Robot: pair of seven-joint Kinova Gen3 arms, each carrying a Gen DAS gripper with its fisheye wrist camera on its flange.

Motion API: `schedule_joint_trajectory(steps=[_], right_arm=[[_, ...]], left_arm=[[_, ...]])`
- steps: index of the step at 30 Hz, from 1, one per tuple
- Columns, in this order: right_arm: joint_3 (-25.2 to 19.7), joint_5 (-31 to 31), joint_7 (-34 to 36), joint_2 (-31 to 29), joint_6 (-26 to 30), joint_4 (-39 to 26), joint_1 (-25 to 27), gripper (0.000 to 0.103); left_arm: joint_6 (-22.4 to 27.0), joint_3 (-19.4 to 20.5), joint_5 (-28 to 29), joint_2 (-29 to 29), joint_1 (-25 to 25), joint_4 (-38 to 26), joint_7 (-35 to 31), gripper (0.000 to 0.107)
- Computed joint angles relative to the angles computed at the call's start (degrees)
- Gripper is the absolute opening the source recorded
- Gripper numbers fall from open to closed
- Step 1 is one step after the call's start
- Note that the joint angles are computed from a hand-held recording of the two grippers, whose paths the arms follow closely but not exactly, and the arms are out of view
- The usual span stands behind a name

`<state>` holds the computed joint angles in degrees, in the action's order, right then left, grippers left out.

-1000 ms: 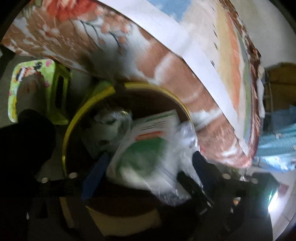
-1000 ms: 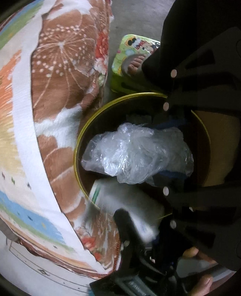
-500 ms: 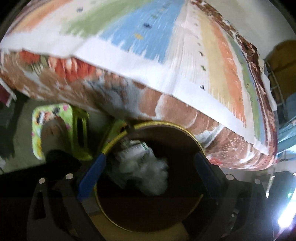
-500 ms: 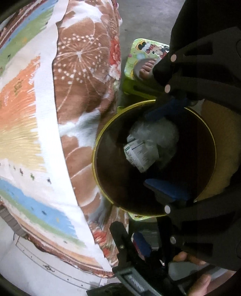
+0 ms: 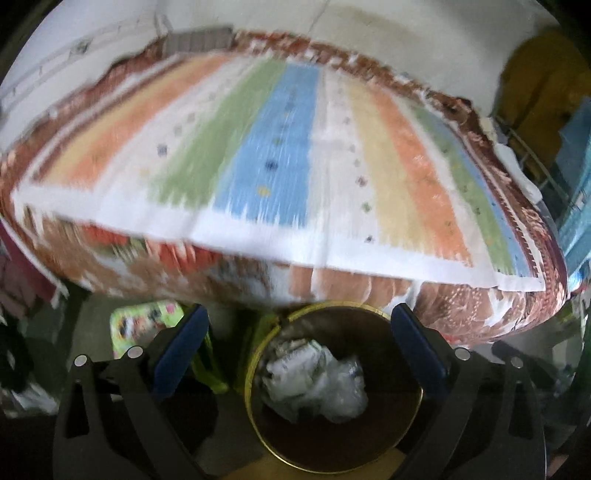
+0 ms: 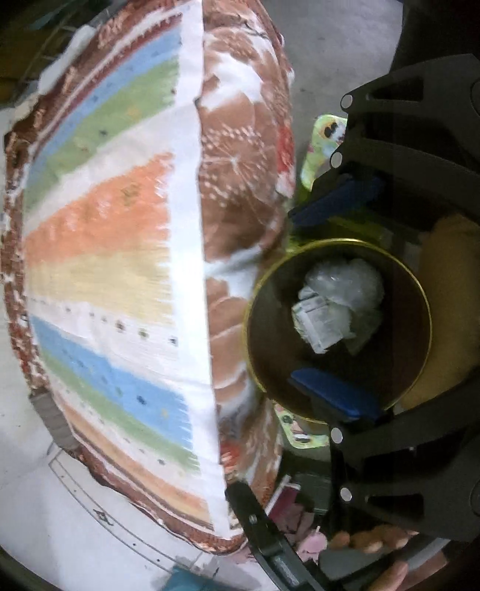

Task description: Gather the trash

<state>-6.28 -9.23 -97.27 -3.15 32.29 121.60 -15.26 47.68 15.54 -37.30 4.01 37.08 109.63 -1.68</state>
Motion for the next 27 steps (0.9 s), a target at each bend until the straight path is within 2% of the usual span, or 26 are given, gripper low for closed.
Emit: schedule_joint_trajectory(steps=[4,7,12,19,21,24,27], right_arm=[[0.25,-1.61,3.05,-4.10,0.01,-0.26,-0.77,0.082],[-1.21,1.66,1.52,-8.59,-1.32,0.33,-0.36,0.090],[-0.37,1.86,3.01,-14.64,-2.21,1.62,-1.40,0.094],[-3.80,4.88,0.80,-22.38,0.41,3.46,-0.32,0.094],[-2.27,3.35,1.96,-25.40,1.57,4.41,-2.68,0.094],[-5.31,5.99,2.01,-29.20,1.43,7.04,-1.23,0.094],[-1.88,4.39,4.23,-29.80,1.76,9.59,-3.54,0.094]], left_arm=[[5.72,1.99,-6.22,-1.55,2.81,-2.13,1.19,0.097],[10.13,4.08,-10.25,-2.99,4.26,-2.83,2.71,0.097],[14.23,8.09,-13.45,-5.33,6.12,-2.65,3.68,0.097],[15.50,12.57,-14.01,-7.60,8.29,-0.80,5.09,0.097],[14.53,13.53,-13.62,-8.97,8.59,0.61,6.35,0.097],[11.62,14.33,-11.03,-11.32,7.28,3.10,7.59,0.097],[10.46,15.63,-9.29,-11.16,5.96,3.61,7.08,0.097]])
